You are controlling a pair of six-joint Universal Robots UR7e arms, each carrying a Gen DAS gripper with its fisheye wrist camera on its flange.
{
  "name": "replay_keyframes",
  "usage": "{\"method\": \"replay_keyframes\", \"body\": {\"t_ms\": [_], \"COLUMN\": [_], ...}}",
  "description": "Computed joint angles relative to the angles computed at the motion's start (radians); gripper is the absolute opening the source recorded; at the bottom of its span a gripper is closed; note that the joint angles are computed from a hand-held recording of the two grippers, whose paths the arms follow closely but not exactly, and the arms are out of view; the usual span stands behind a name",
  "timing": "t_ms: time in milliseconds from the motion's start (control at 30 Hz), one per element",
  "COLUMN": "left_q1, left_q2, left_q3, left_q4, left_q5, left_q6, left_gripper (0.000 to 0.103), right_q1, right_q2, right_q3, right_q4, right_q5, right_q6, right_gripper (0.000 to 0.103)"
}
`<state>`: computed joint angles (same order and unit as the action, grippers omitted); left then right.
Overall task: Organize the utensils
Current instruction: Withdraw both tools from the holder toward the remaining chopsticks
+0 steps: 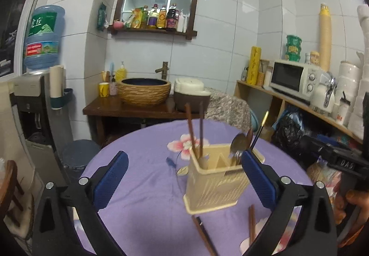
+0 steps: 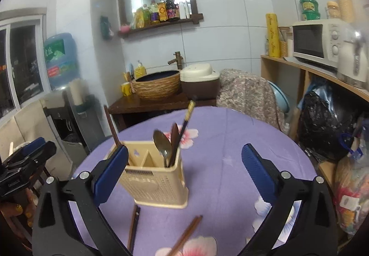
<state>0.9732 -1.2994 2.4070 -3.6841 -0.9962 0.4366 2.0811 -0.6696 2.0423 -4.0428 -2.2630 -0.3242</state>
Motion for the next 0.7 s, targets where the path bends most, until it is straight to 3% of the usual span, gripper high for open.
{"method": "replay_keyframes", "body": {"t_ms": [133,300,600,700], "left_q1": [0.032,0.1,0.11,0.114], "left_q2": [0.014,0.029,0.135,0.139], "left_q3": [0.042,0.085,0.157,0.166], "left_q4": [0.023,0.084,-0.073,-0.087], "left_q5": [0.045,0.051,0.154,0.152], "left_q6": [-0.018,-0.103,-0.095,-0.106], "left_gripper": [0.098,0.098,0.097,0.098], "right_q1": [-0.001,-0.019,-0.062,-0.073], "right_q2": [0.034,0.11,0.206,0.21], "right_q3": [0.039,0.07,0.144,0.161], "right_q4": [0.01,0.049,-0.029,-0.007], "right_q5": [-0.094,-0.202,-0.164,-0.137], "right_q6": [0.042,0.12,0.203,0.254], "right_gripper": [0.097,0.097,0.097,0.097]}}
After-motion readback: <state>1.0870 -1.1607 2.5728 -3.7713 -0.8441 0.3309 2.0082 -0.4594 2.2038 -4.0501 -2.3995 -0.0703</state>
